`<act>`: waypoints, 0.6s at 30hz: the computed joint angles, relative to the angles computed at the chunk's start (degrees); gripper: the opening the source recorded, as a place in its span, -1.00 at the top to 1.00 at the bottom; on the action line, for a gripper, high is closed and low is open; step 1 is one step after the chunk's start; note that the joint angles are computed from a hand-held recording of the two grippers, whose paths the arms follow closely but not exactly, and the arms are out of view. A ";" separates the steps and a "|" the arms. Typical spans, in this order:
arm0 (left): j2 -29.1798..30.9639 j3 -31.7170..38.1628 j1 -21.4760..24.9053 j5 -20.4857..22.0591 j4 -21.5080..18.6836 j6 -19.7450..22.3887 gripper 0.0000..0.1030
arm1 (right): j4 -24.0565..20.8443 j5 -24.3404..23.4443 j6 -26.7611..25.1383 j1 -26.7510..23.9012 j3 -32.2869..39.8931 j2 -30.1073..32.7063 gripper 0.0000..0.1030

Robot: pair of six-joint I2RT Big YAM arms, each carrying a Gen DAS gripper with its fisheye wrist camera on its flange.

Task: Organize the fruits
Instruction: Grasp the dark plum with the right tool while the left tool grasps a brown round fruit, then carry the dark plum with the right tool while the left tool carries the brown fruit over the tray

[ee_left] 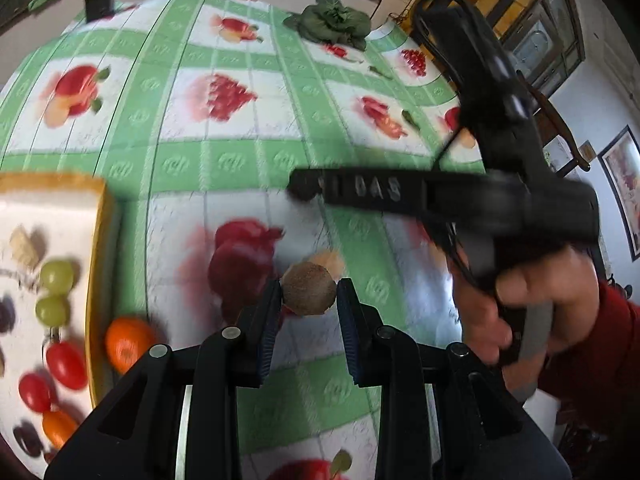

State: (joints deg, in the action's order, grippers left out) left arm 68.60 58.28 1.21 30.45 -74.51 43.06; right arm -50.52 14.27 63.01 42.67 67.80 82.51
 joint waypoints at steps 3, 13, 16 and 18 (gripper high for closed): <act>-0.05 -0.84 1.34 -0.95 -0.28 0.78 0.49 | -0.92 0.04 -1.01 -0.05 1.29 1.99 0.41; -0.42 -0.18 4.40 -0.88 0.13 0.93 0.49 | -2.98 3.02 -1.03 1.13 2.75 2.25 0.51; -0.56 0.38 4.93 -1.55 1.41 0.72 0.49 | -2.75 3.39 -1.06 1.73 3.24 1.67 0.51; -0.27 0.96 5.43 -1.27 1.41 1.31 0.49 | -2.65 3.55 -1.10 2.18 3.75 1.53 0.51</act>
State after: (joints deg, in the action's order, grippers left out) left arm 68.33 59.25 6.65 29.18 -73.10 44.36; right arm -53.18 17.82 61.91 44.85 71.55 84.04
